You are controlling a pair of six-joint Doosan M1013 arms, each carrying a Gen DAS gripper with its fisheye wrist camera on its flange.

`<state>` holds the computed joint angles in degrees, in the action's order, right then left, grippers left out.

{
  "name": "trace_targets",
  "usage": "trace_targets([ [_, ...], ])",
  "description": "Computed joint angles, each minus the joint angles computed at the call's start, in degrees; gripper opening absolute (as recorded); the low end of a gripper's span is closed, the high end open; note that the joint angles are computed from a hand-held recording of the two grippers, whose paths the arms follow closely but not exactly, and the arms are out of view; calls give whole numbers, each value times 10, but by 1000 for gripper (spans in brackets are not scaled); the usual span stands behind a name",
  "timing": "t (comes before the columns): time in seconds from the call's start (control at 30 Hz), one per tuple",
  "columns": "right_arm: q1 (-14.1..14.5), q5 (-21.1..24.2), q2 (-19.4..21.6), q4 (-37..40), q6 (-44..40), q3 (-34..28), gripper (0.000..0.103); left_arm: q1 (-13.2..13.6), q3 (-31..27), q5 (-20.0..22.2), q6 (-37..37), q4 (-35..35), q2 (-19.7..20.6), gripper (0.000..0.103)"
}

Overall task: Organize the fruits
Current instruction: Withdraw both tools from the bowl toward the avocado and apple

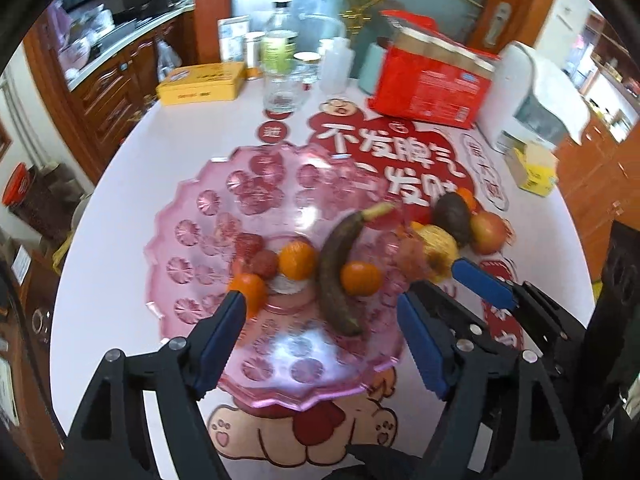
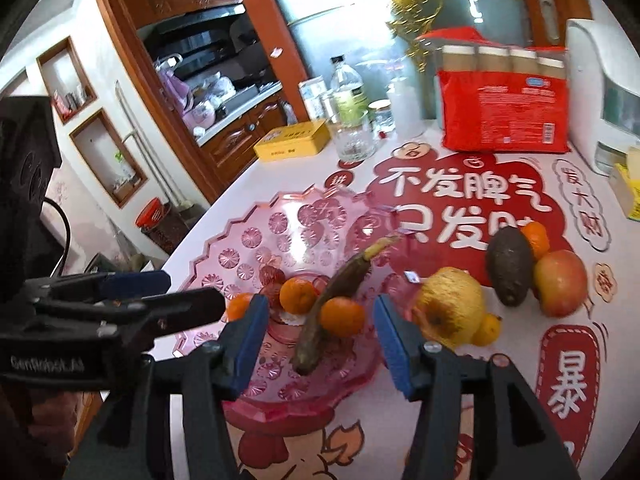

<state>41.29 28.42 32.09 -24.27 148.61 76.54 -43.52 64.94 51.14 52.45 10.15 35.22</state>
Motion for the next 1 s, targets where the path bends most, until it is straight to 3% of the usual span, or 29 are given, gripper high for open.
trace_targets([
  [0.27,16,37,-36,-151,218,60,55,-16,-17,6,95,-23,2,78],
  [0.47,23,84,-59,-201,310,94,55,-21,-48,7,176,-48,11,84],
  [0.67,21,123,-73,-200,339,118,55,-25,-116,41,252,-68,45,86],
  [0.9,9,148,-73,-188,338,130,56,-27,-237,120,311,-76,113,86],
  [0.93,8,156,-71,-194,339,131,56,-27,-252,130,311,-74,121,86],
  [1.0,2,162,-68,-194,329,130,68,-26,-302,164,309,-73,149,86],
])
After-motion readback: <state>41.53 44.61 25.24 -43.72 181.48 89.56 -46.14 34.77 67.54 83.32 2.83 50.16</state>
